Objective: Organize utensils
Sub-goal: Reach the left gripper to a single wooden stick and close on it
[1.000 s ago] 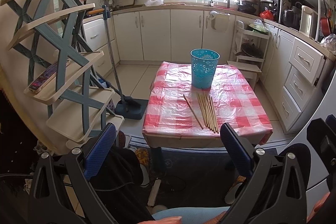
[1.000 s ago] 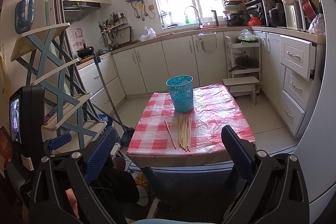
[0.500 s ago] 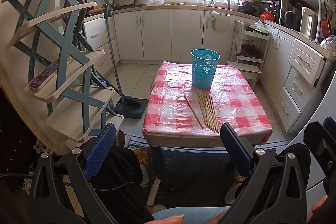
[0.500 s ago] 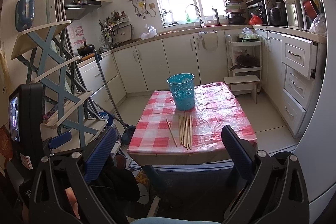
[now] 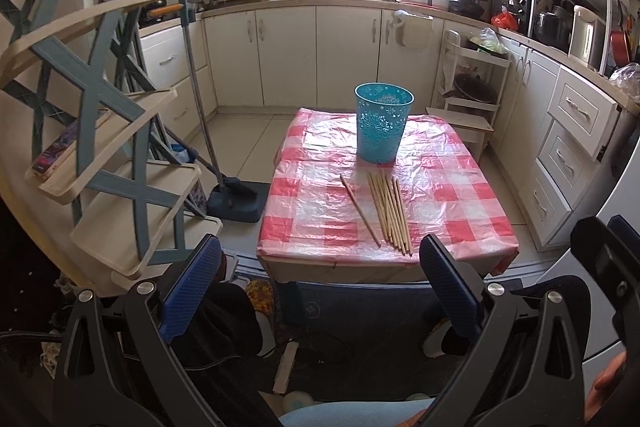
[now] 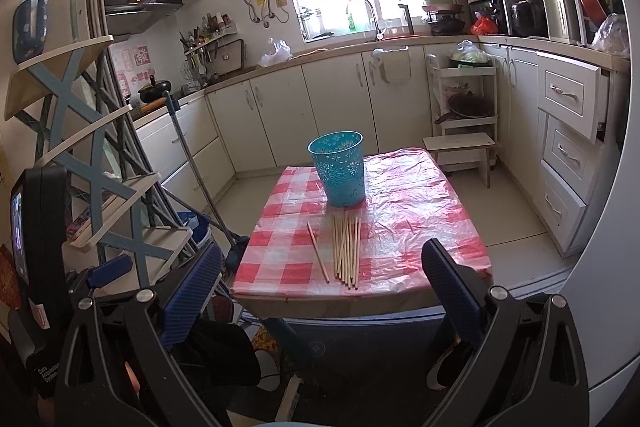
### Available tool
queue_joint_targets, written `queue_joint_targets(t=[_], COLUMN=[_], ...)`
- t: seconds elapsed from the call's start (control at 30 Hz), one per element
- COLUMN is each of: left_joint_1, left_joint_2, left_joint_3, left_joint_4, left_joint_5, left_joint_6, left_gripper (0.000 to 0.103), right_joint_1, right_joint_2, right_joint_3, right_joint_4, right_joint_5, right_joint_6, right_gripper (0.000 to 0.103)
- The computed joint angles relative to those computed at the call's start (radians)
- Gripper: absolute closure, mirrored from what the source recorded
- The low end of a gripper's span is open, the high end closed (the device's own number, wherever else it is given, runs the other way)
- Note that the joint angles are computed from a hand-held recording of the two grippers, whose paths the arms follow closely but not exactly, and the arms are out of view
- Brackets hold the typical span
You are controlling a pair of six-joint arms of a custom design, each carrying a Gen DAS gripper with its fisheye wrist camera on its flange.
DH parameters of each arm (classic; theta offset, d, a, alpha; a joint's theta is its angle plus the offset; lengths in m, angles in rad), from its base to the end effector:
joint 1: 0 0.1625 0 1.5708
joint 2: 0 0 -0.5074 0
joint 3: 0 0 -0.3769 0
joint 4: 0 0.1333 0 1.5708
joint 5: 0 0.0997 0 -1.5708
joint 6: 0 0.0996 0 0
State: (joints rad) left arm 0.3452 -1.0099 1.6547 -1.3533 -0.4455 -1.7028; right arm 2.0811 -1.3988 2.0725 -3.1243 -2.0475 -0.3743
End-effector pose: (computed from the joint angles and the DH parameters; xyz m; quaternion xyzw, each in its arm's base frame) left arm -0.4923 -0.4142 0.2620 0.0350 0.7994 -0.4442 0.4030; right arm 0.3271 -0.4050 0.4477 0.2855 -0.8376 0.4274 0.1850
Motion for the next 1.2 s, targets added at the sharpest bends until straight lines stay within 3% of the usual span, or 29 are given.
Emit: queue_joint_targets(t=[0.23,0.33,0.47,0.53,0.6,0.7,0.8,0.9,1.2], left_joint_1=[0.075,0.122,0.198,0.243,0.289,0.342,0.397,0.444,0.538], left_joint_2=[0.005,0.009,0.049,0.071,0.098,0.138,0.184,0.231,0.352], left_joint_3=[0.031,0.071,0.047,0.035,0.013,-0.018,-0.067,-0.121,-0.303], left_joint_4=[-0.173,-0.387,-0.532,-0.628,-0.686,-0.740,-0.766,-0.784,-0.714], left_joint_5=[0.016,0.034,0.019,0.001,-0.004,-0.014,-0.024,-0.039,-0.053], left_joint_6=[0.137,0.292,0.418,0.490,0.532,0.569,0.603,0.642,0.713], left_gripper=[0.007,0.007,0.007,0.007,0.007,0.007,0.007,0.007,0.009], right_joint_1=[-0.055,-0.084,-0.144,-0.180,-0.212,-0.254,-0.284,-0.307,-0.326], right_joint_2=[0.061,0.097,0.189,0.241,0.305,0.398,0.482,0.545,0.628], right_joint_3=[-0.039,-0.079,-0.147,-0.209,-0.287,-0.397,-0.497,-0.578,-0.671], right_joint_4=[-0.003,0.045,0.055,0.120,0.203,0.289,0.353,0.401,0.464], right_joint_5=[0.005,-0.005,0.014,0.018,0.015,0.018,0.017,0.013,-0.010], right_joint_6=[-0.015,-0.040,-0.092,-0.090,-0.071,-0.062,-0.052,-0.043,-0.081], right_gripper=[0.007,0.007,0.008,0.021,0.046,0.070,0.080,0.084,0.086])
